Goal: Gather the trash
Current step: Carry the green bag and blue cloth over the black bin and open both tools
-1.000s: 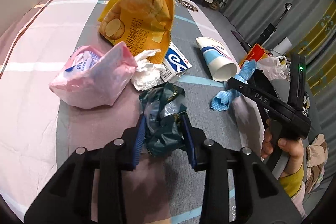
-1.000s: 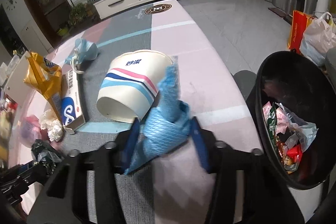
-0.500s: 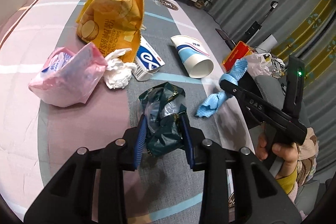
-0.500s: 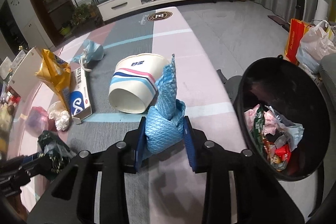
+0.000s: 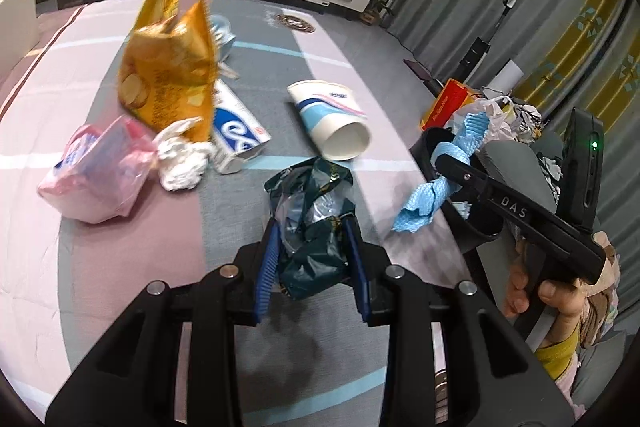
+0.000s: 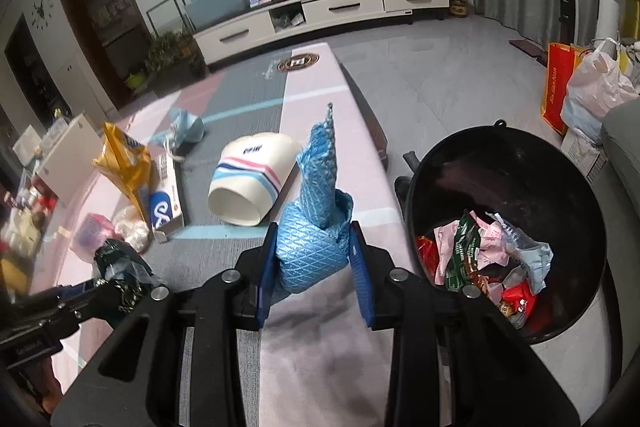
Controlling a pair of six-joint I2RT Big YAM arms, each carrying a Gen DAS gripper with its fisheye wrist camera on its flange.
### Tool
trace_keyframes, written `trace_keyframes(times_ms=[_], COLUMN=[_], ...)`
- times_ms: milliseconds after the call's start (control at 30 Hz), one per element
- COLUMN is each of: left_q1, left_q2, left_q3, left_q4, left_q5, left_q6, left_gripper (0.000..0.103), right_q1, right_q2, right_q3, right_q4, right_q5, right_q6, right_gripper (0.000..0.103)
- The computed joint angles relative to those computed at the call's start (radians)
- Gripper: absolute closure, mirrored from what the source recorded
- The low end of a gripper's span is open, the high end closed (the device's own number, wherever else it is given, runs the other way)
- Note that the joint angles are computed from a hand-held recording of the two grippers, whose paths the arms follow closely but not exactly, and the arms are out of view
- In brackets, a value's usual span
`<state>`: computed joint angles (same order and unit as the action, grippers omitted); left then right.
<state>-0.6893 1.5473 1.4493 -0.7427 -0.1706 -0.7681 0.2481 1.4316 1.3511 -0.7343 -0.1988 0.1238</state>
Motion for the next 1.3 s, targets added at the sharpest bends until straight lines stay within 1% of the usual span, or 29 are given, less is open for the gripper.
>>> trace_keyframes(times_ms=[233,367,633,900,1167,1300], left_q1=[-0.042,-0.056,-0.083,-0.105,-0.124,-0.131], left_q2=[0.057,0.094,0.168,0.271,0.388,0.442], left_q3=[0.115,0.178,0.299,0.462,0.631,0.714], left_q4=[-0.036,-0.048,-0.084,-0.146,-0.195,-0.232], left_q5=[-0.036,-0.048,-0.058,-0.051,-0.027,-0.019], left_q6=[0.032,0.036,0.069,0.124,0.145,0.151], left_gripper=[0.069,0.069,0.069,0.069,0.069,0.069], right_q1=[-0.037,-0.068,-0.122,-0.18,-0.231,-0.26], right_q2=[-0.029,-0.044,-0.072,-0.089,-0.097,-0.097], right_q3=[-0.014,-0.022,-0.043,-0.057,-0.073,-0.076], right_q4=[0.027,0.039,0.075,0.092,0.103,0.103], right_q5=[-0.034,-0.053,-0.05,-0.044,-0.035,-0.047], right_q6=[0.018,0.027,0.041,0.052,0.054,0.067], right_gripper=[0.068,0.068,0.068,0.068,0.068,0.068])
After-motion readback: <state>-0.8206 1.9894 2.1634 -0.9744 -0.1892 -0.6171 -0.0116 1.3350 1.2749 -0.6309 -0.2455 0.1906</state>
